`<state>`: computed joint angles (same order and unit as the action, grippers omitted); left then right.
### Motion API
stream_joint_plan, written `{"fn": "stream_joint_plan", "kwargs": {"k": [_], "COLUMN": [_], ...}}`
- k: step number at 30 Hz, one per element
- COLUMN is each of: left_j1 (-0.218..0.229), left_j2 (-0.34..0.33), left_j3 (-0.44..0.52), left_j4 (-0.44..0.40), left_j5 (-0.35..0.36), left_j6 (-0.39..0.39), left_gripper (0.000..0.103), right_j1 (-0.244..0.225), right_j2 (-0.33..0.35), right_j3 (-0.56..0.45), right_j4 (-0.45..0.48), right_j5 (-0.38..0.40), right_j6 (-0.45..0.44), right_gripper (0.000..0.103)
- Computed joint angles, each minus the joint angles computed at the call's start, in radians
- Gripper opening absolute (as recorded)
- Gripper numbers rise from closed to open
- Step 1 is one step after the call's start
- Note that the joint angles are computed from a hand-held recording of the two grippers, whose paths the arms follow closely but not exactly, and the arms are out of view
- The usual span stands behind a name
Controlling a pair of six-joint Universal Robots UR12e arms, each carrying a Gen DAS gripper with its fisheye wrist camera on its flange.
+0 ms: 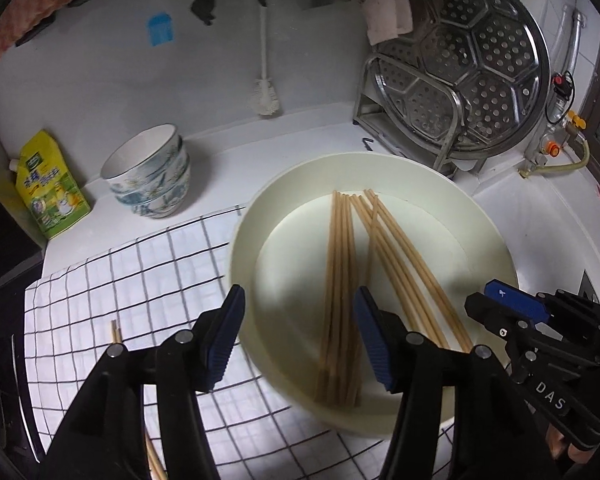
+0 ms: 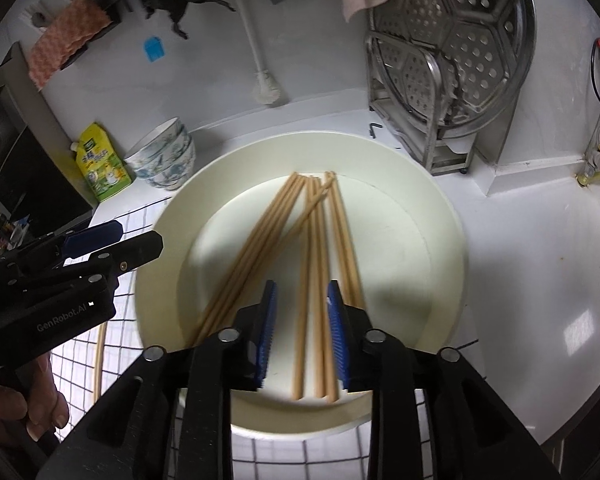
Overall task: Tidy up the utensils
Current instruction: 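Move both open grippers back over the last chopsticks on the cloth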
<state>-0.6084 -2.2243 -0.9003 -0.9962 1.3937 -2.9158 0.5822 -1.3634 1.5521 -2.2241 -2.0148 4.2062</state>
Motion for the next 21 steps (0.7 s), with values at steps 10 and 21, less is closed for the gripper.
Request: {"fn": "stream_joint_plan", "kwargs": {"k": [10,21], "left_j1": [0.057,0.132], "left_j2": [0.076,0.15], "left_j3": [-0.113,-0.232], "left_j4": [0.05,0.091], "left_j5": [0.007,0.055], "left_j6": [-0.043,-0.079], "left_gripper": [0.061,0.067], "right_j1": [0.041,0.076], "right_j2": [0.072,0.178], "right_j3": [-0.103,-0.244], "right_j4": [0.007,-0.001], "right_j5": [0.019,0.063], "right_j6": [-0.037,-0.129], "right_gripper": [0.036,0.042]}}
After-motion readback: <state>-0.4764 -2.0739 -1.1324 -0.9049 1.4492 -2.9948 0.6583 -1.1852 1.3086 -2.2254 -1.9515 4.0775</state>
